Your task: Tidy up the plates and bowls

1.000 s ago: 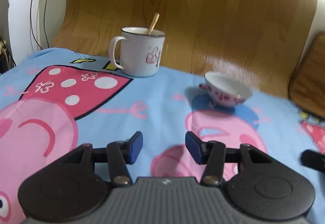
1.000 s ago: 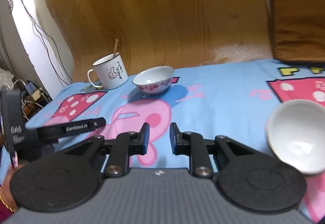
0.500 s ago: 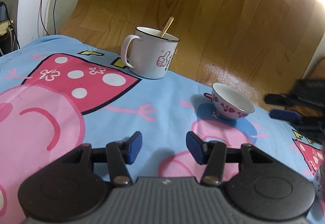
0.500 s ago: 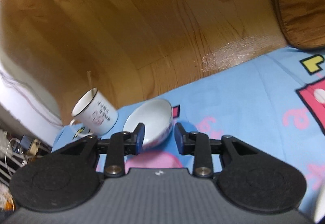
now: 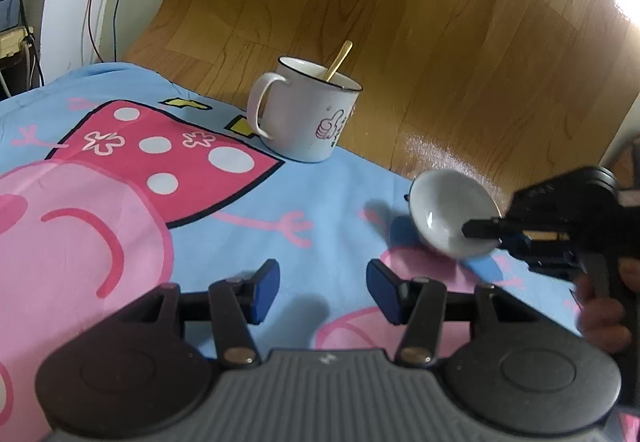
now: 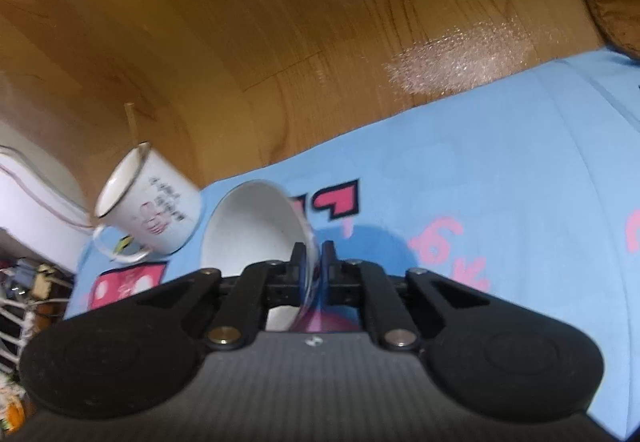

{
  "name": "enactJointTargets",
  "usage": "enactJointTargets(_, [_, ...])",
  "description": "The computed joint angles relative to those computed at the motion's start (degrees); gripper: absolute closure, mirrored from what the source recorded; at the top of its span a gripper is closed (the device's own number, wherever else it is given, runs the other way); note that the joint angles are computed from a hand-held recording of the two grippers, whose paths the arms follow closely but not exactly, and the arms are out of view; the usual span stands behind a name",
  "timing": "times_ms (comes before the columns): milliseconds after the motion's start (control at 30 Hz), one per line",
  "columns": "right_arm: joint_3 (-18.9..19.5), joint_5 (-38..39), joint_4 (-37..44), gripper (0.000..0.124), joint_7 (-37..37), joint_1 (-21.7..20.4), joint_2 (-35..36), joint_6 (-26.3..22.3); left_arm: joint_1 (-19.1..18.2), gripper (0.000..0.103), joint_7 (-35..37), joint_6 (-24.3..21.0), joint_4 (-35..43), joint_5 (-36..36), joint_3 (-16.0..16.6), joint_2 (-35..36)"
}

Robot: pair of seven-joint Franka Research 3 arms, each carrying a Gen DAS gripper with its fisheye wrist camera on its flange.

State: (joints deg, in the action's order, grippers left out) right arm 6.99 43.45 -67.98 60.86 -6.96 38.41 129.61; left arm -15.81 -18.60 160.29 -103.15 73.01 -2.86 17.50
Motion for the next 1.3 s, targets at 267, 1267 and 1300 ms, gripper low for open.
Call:
enactJointTargets(267, [-1.5, 5.7, -16.3, 0.114, -13.9, -5.6, -13.3, -12.9, 0.2, 0.053, -6.9, -0.7, -1.4, 5.6, 0.1, -1.6])
enactJointTargets(1267, [-12.2, 24.9, -44.4, 0.090, -46.9, -4.0, -31.0, -10.2, -1.0, 0.066, 19.8, 3.2, -9.4, -11.1, -6.5, -7.9])
enactJointTargets(1300, [-12.3, 24.9, -44.6, 0.090, -47.2, -3.9, -31.1, -10.3, -1.1, 0.068, 20.4, 3.4, -9.4, -11.9, -6.4, -7.7])
